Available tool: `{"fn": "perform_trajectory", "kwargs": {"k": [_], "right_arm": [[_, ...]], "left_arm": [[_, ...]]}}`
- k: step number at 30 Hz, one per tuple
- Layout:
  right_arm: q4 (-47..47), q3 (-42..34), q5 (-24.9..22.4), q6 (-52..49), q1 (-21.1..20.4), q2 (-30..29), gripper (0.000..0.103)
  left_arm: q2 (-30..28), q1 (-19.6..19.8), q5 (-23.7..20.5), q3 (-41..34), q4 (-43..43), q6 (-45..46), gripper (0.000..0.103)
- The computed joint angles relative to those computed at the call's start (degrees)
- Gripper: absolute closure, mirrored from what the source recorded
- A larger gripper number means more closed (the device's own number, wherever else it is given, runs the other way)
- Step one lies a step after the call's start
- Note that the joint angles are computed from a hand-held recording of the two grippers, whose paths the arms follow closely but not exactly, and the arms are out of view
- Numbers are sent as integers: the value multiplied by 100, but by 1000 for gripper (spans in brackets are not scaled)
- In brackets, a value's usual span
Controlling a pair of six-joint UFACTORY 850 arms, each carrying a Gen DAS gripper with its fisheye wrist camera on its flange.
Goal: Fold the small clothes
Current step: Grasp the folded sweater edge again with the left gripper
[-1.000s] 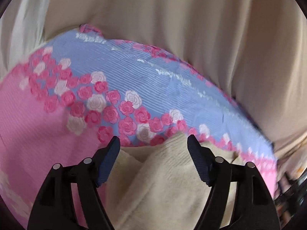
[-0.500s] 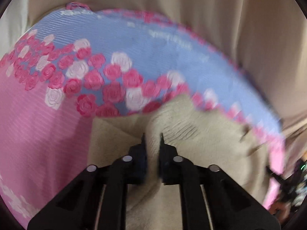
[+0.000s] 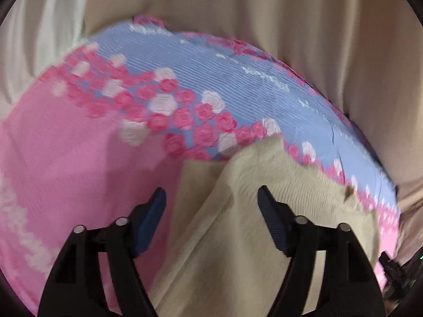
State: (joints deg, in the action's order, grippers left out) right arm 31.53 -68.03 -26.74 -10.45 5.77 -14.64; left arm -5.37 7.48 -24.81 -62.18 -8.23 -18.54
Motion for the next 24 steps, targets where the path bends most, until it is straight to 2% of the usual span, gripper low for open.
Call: {"fn": "perform_trajectory", "kwargs": {"k": [2,4,8,10,11,14,15,16,17,18,20,24], "right_arm": [[-49,398,-157,89,-20,256,51],[183,817,-222,75,-22,493,47],[1190,1340,-318,-323,-86,702,38],[1900,1386,-433,-745,-129,607,37],[2140,1411,-342,-901,-114,613,30],[2707,1361,-145,-1223,-21,516,24],[2713,1322,-123,-1220,5,486,24],[2479,1245,-49,-1036,66,441,26],[2484,1137,-193,-1093,68,354,56],[2682,1028,-453,-1210,34,237,77],[2694,882,-469,-1203,14,264,80],[2097,523,-526,-1244,-32,676,84]], "left_arm": [[261,28,-225,247,-209,270,29],[557,119,-361,610,-866,698,26],[1037,434,-513,1464,-2438,1189,24],[1179,500,-339,1805,-3039,1234,24],[1267,465,-136,1893,-3107,1215,22],[1187,306,-36,1811,-2854,851,20],[1140,292,-53,1771,-3062,994,27],[1098,282,-91,1730,-3197,1106,34],[988,267,-144,1626,-3091,1028,45],[933,293,-191,1573,-3100,1072,61],[931,342,-295,1495,-3584,1343,71],[1318,206,-250,1335,-3594,1546,74]]}}
